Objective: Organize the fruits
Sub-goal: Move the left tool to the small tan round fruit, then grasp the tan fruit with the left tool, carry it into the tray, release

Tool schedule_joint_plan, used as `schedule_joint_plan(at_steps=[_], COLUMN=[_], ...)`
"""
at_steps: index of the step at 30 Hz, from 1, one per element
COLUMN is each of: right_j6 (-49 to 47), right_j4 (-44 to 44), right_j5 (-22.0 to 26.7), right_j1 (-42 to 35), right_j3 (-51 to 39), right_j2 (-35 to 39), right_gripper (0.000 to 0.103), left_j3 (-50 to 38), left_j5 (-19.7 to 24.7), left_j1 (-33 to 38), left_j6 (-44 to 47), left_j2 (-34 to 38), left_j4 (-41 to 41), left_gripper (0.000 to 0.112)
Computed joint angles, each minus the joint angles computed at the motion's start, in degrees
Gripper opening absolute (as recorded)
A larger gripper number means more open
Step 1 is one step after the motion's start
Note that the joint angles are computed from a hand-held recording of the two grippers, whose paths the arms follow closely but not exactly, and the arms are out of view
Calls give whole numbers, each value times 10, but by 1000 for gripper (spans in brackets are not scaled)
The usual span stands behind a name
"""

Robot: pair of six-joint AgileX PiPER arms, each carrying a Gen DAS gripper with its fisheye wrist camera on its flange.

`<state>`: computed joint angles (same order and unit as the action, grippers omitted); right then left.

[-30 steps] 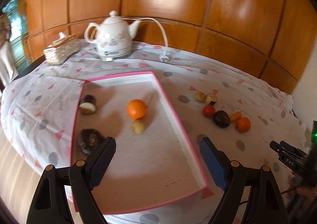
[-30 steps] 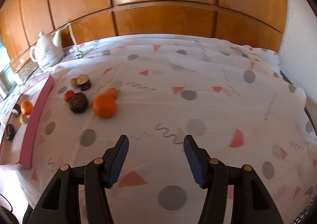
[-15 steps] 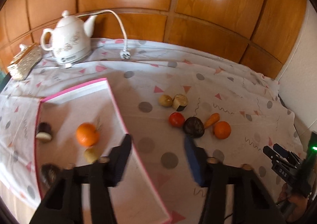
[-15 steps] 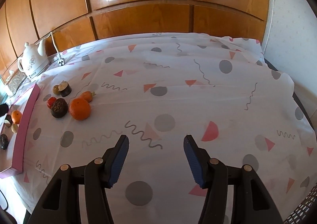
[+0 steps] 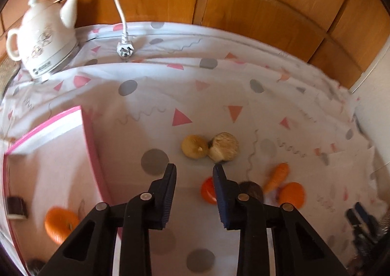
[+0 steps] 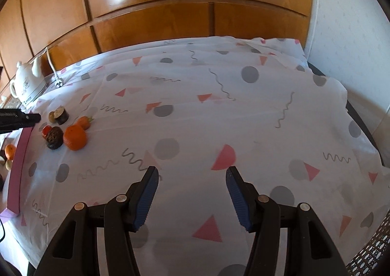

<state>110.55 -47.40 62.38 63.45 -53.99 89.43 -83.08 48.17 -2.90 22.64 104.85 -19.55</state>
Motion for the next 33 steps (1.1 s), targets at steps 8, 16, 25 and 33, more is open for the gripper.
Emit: schedule_joint_plan(at_steps=[8, 16, 25, 33], right_j6=[-5, -18, -18, -18], right_j4=[9, 18, 24, 27], right_j5=[-17, -26, -36, -31], right_j1=[-10, -20, -23, -19], right_j3=[7, 3, 3, -2], right_j2=[-2, 3, 4, 10], right_gripper=[59, 59, 59, 59], left_j3=[-67, -65, 6, 84], left_j5=[19, -6, -19, -31], left_j1=[-3, -1, 27, 57], left_j6=[-9, 5, 63, 127], left_j2=[68, 74, 22, -69], left_j4=[-14, -49, -115, -152], left_gripper=[26, 25, 24, 24])
